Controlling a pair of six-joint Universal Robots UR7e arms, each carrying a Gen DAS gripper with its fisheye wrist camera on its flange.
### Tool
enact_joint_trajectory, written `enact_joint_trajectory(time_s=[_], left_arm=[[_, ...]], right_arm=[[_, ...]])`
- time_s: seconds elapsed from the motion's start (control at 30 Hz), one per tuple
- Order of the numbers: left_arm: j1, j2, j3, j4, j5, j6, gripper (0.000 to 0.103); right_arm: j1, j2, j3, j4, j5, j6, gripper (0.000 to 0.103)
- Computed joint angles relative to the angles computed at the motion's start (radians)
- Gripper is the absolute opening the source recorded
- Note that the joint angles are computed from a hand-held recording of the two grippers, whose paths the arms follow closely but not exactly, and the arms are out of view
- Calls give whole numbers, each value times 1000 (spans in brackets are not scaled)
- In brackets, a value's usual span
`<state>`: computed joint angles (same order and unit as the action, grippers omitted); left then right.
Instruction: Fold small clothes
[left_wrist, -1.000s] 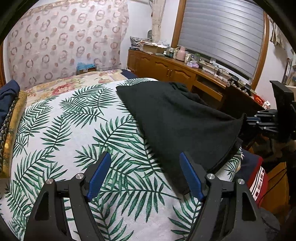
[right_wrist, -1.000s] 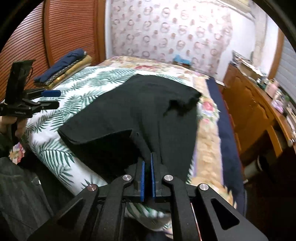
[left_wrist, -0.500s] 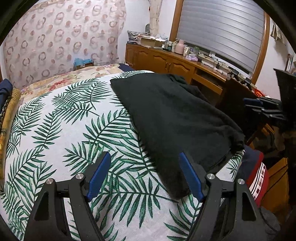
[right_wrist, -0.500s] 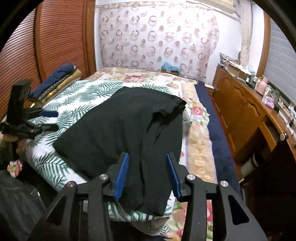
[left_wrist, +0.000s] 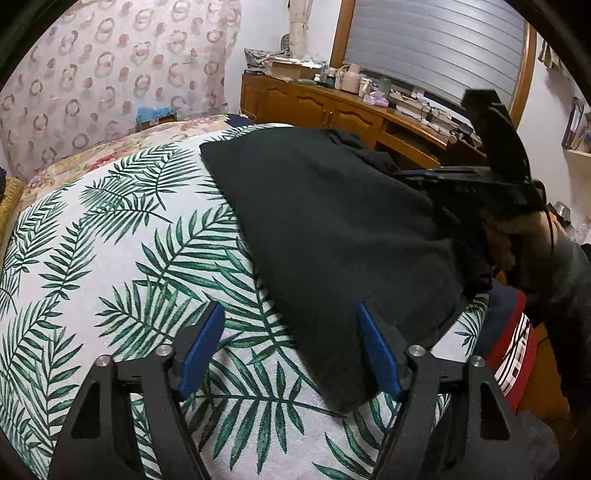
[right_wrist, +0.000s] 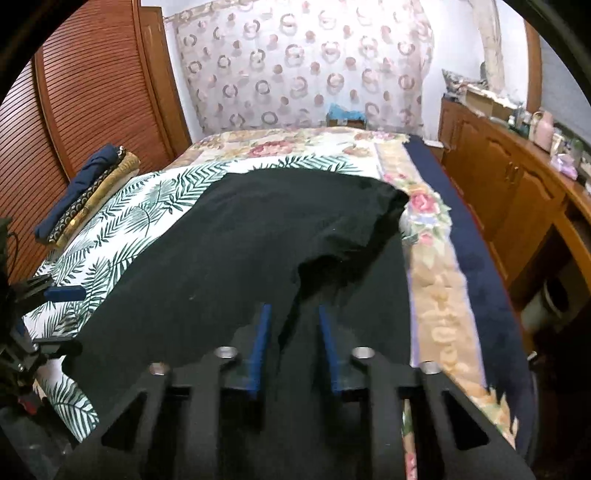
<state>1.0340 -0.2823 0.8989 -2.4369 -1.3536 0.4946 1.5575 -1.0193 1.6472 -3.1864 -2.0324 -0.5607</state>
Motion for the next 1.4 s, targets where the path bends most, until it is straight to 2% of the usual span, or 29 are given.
enact_joint_trajectory(time_s=[0.1,0.17,0.3,0.43,0.53,0.57,0.6,0.63,0.7,1.13,1.23,1.27,1.33,1.37,1.4], left_arm=[[-2,-1,6,5,0,-2,67],[-1,-1,4,21,-5,-8,64],[-1,-2,6,39,-4,-11,63],[0,-2,4,56,-8,-15,63],[1,-2,0,73,-17,-19,60],[1,-3,2,75,-19,-18,60],[2,-4,4,80,-23,-18,51],[3,-4,0,97,-31,-21,49],[3,-7,4,102,-35,-25,47],[-3,-23,44,81,-27,-22,46],[-3,-21,40,82,-25,-19,46],[-3,-22,42,80,-26,-19,46],[-3,-23,44,78,-25,-18,46],[-3,-24,48,78,-27,-13,42],[-2,-25,43,96,-41,-10,26]], right_arm=[[-11,-21,10,10,39,0,2],[0,-16,14,-56,-16,-9,2],[-2,-27,21,-139,-141,17,2],[-13,-59,44,-120,-143,39,2],[-3,-52,40,-134,-181,9,10],[1,-50,39,-135,-191,2,17],[3,-49,39,-137,-200,-1,26],[6,-50,45,-144,-209,-4,31],[19,-35,37,-155,-222,-10,48],[38,-92,145,-160,-137,-45,52],[34,-92,154,-132,-108,-42,61],[34,-90,158,-128,-106,-40,67],[26,-87,160,-106,-85,-50,69],[22,-86,160,-93,-76,-55,69],[20,-85,161,-85,-75,-60,69]])
